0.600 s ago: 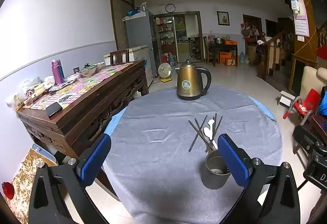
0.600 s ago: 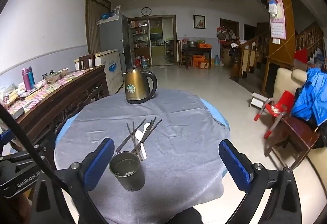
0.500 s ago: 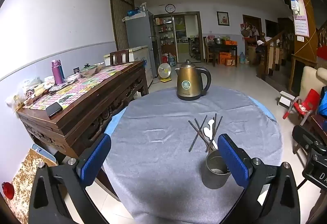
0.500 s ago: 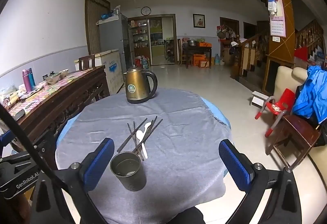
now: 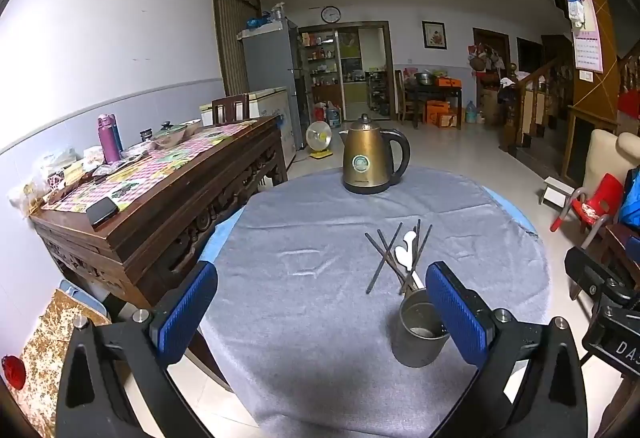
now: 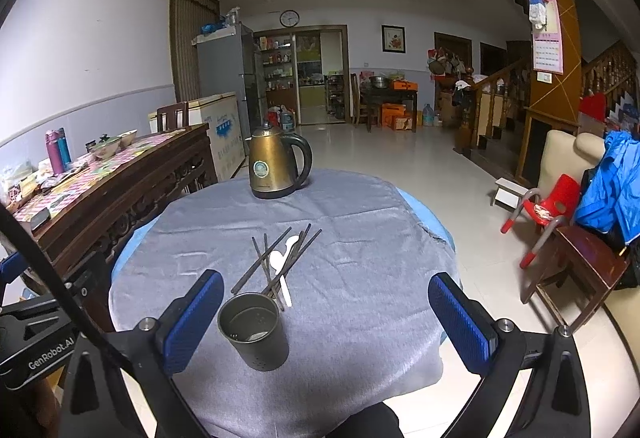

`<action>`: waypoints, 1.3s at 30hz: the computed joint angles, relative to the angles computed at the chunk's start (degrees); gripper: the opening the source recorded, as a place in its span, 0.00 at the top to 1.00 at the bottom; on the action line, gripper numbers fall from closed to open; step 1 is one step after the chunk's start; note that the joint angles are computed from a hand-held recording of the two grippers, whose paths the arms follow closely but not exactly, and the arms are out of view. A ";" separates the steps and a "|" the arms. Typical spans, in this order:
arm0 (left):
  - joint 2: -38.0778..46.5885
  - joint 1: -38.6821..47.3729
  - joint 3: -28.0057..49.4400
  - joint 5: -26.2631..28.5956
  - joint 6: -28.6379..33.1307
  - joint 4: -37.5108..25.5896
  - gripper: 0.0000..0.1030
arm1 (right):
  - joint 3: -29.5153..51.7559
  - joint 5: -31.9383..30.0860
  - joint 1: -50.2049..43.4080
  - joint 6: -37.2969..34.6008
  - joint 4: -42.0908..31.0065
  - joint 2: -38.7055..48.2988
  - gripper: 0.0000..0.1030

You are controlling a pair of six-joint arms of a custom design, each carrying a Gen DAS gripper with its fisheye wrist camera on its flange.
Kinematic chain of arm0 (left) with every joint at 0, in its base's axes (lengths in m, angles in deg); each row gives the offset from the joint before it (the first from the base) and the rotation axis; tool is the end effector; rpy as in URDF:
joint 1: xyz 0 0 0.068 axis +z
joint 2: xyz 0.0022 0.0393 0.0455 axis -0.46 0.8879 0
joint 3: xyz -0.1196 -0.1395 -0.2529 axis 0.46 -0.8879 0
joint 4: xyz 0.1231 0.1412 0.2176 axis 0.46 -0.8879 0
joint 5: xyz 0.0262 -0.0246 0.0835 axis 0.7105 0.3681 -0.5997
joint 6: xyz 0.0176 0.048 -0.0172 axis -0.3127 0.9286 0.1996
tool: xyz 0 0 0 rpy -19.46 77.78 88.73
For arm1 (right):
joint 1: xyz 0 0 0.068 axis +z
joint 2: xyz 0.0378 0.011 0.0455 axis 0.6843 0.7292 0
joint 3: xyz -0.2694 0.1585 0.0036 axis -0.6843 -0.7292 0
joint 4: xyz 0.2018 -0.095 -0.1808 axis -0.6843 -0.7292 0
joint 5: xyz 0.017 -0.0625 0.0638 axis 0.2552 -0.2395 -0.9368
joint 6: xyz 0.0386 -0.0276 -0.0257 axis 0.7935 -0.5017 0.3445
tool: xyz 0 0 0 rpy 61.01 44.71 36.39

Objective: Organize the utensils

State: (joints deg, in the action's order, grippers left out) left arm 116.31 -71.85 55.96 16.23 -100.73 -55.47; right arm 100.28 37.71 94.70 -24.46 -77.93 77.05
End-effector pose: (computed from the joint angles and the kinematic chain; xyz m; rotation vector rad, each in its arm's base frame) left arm 0.1545 -0.1088 0.2527 -0.4274 2.0201 0.3987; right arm 0.2050 0.2314 0.2696 -0.2919 2.0814 0.2388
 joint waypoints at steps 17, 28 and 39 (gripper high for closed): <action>-0.21 0.40 -0.45 0.54 0.57 0.86 0.00 | -0.64 0.33 0.03 -0.28 1.92 0.76 0.00; -1.45 1.43 -1.33 1.74 1.89 1.63 0.00 | -0.51 0.27 0.03 0.10 1.44 0.86 0.00; -0.70 6.63 -3.57 5.63 7.70 8.73 0.00 | 0.04 -1.19 -1.09 0.41 2.17 3.25 0.00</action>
